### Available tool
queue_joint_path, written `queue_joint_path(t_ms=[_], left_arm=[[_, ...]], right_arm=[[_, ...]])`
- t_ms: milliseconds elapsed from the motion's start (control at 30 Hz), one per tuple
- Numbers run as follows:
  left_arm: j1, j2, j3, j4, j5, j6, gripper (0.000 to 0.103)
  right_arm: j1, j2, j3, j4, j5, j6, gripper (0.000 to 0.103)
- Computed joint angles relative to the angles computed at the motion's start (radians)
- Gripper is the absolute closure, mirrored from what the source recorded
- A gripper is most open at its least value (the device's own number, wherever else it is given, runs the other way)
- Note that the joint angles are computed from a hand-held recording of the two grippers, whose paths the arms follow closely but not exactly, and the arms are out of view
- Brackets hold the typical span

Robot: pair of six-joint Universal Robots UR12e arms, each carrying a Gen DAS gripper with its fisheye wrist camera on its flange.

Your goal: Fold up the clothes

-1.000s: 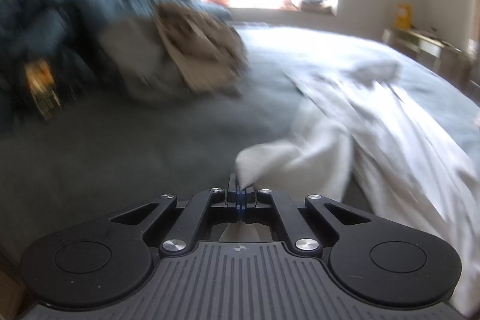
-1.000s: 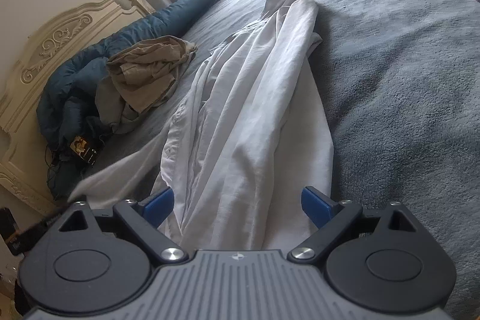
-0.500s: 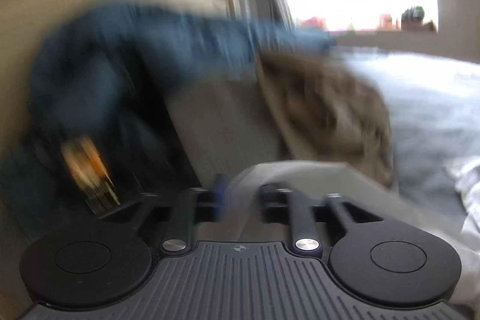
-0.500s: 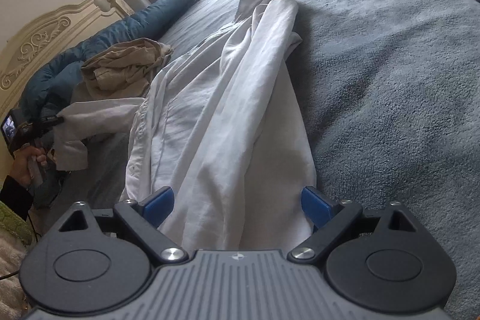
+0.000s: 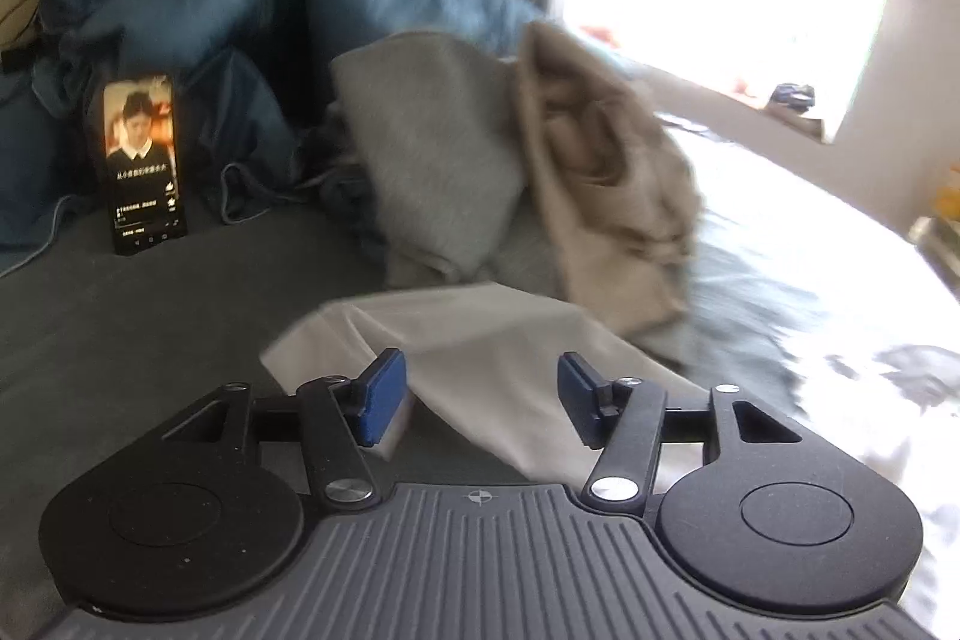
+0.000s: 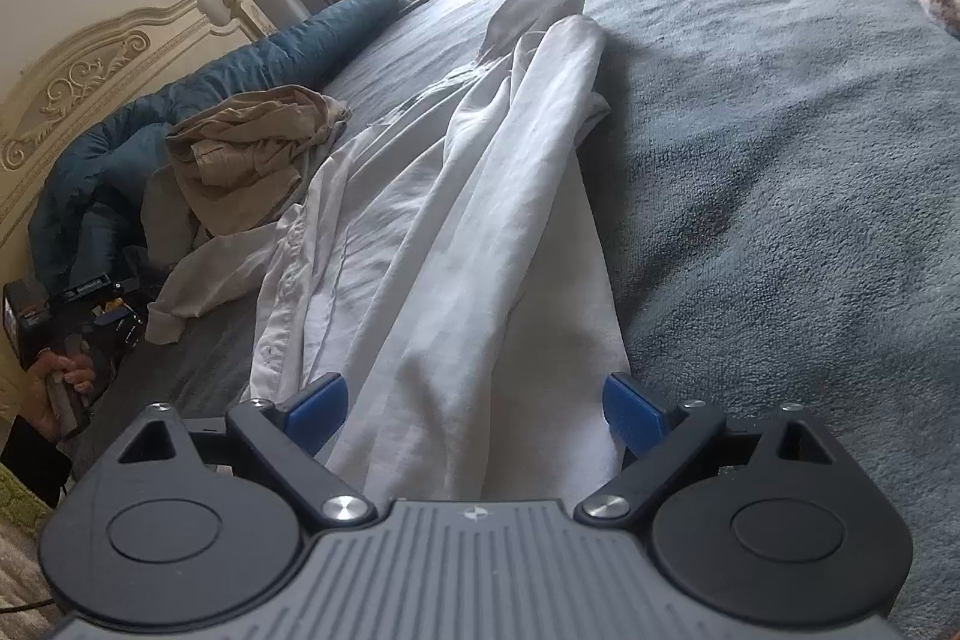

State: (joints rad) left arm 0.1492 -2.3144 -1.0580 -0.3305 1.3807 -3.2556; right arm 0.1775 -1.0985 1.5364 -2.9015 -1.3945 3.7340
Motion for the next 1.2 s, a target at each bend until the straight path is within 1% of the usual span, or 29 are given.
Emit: queue_joint_path(t_ms=[100, 167, 267, 300, 367, 400, 433, 467, 567, 633, 667, 700, 733, 767, 800, 867, 933, 967, 1067, 1200], left_arm=[[-0.009, 0.094, -0.154, 0.064, -0.111, 0.079, 0.043], [-0.017, 0.146, -0.240, 0.067, -0.215, 0.131, 0.043], [-0.031, 0.209, -0.343, 0.045, -0.376, 0.212, 0.042], [-0.038, 0.224, -0.370, 0.033, -0.438, 0.239, 0.042], [-0.057, 0.244, -0.403, -0.025, -0.552, 0.312, 0.041], [-0.071, 0.252, -0.413, -0.071, -0.600, 0.367, 0.040], [-0.086, 0.257, -0.418, -0.118, -0.630, 0.430, 0.039], [-0.104, 0.263, -0.423, -0.152, -0.628, 0.490, 0.037], [-0.163, 0.274, -0.431, -0.229, -0.564, 0.653, 0.036], [-0.195, 0.276, -0.440, -0.233, -0.494, 0.721, 0.036], [-0.209, 0.276, -0.448, -0.219, -0.454, 0.733, 0.036], [-0.216, 0.274, -0.450, -0.218, -0.424, 0.727, 0.037], [-0.220, 0.272, -0.448, -0.230, -0.402, 0.718, 0.042], [-0.224, 0.269, -0.444, -0.246, -0.382, 0.701, 0.057], [-0.225, 0.267, -0.441, -0.260, -0.369, 0.673, 0.062], [-0.216, 0.265, -0.441, -0.272, -0.368, 0.610, 0.082], [-0.205, 0.262, -0.438, -0.270, -0.384, 0.546, 0.091], [-0.197, 0.259, -0.434, -0.272, -0.403, 0.509, 0.094], [-0.166, 0.248, -0.427, -0.253, -0.488, 0.372, 0.097], [-0.119, 0.219, -0.412, -0.227, -0.648, 0.145, 0.098]], right_arm=[[-0.001, -0.027, 0.034, -0.021, -0.015, 0.010, 0.008], [0.000, -0.048, 0.060, -0.034, -0.033, 0.022, 0.008], [0.005, -0.083, 0.106, -0.051, -0.087, 0.053, 0.008], [0.008, -0.095, 0.123, -0.054, -0.111, 0.062, 0.008], [0.014, -0.117, 0.159, -0.063, -0.155, 0.079, 0.008], [0.015, -0.128, 0.176, -0.069, -0.171, 0.086, 0.009], [0.016, -0.137, 0.193, -0.077, -0.184, 0.093, 0.010], [0.017, -0.145, 0.209, -0.087, -0.192, 0.100, 0.011], [0.012, -0.166, 0.255, -0.117, -0.189, 0.116, 0.015], [0.009, -0.172, 0.272, -0.130, -0.173, 0.113, 0.017], [0.008, -0.173, 0.277, -0.136, -0.166, 0.105, 0.020], [0.009, -0.173, 0.279, -0.142, -0.163, 0.087, 0.020], [0.011, -0.172, 0.280, -0.147, -0.163, 0.066, 0.020], [0.013, -0.171, 0.282, -0.153, -0.163, 0.042, 0.021], [0.016, -0.170, 0.282, -0.159, -0.165, 0.016, 0.021], [0.020, -0.168, 0.281, -0.165, -0.171, -0.031, 0.022], [0.022, -0.164, 0.280, -0.171, -0.173, -0.067, 0.023], [0.023, -0.162, 0.279, -0.176, -0.172, -0.081, 0.023], [0.022, -0.153, 0.273, -0.195, -0.159, -0.124, 0.024], [0.029, -0.139, 0.252, -0.192, -0.160, -0.193, 0.024]])
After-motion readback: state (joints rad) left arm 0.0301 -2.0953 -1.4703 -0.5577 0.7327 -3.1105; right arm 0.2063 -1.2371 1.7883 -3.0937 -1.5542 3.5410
